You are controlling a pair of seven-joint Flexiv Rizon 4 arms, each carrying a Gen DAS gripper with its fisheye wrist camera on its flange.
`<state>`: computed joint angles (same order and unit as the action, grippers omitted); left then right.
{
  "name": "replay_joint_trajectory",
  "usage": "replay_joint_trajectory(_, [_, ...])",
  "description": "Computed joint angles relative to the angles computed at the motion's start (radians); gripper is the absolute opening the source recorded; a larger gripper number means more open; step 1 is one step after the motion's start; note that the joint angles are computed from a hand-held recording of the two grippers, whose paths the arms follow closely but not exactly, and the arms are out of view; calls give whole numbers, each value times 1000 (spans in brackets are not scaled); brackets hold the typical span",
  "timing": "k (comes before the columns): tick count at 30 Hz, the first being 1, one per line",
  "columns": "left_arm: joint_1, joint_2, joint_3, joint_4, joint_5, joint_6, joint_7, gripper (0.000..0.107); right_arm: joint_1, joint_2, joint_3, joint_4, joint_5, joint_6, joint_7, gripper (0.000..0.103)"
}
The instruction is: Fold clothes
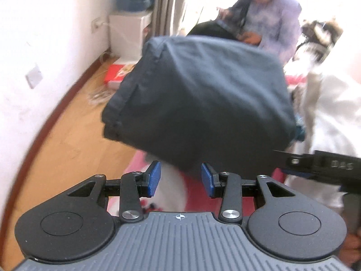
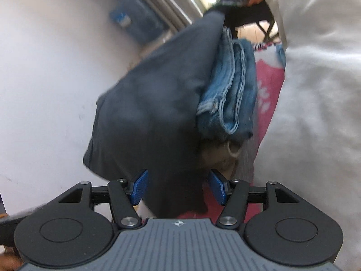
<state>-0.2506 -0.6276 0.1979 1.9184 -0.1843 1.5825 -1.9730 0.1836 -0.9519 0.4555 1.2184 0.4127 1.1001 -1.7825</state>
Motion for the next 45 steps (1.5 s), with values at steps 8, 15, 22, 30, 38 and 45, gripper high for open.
replay_joint_trajectory(8, [192,-35,-267,132,-14,336,12,40,-83,-126,98,-186,120,-192,-54,62])
replay_joint_trajectory(15, [290,-39,-375,200,68,451,-35,40,-70,-160,56,-297,204,-359,-66,33])
replay_joint_trajectory(22, [460,-128,-524,143,276,530,-66,39,-50,-122,12,-324,257,-406,-100,7])
replay_joint_trajectory(30, [767,-382,-854,-36,596,476,-97,38,-34,-129,-13,-425,272,-506,-97,7])
replay_joint_trajectory(38, [757,-405,-904,-163,592,374,120,38,-37,-211,-14,-648,325,-708,-38,7])
replay_joint_trajectory(45, [441,-322,-555,-245,336,515,207,39,-15,-268,-48,-805,343,-809,-95,7])
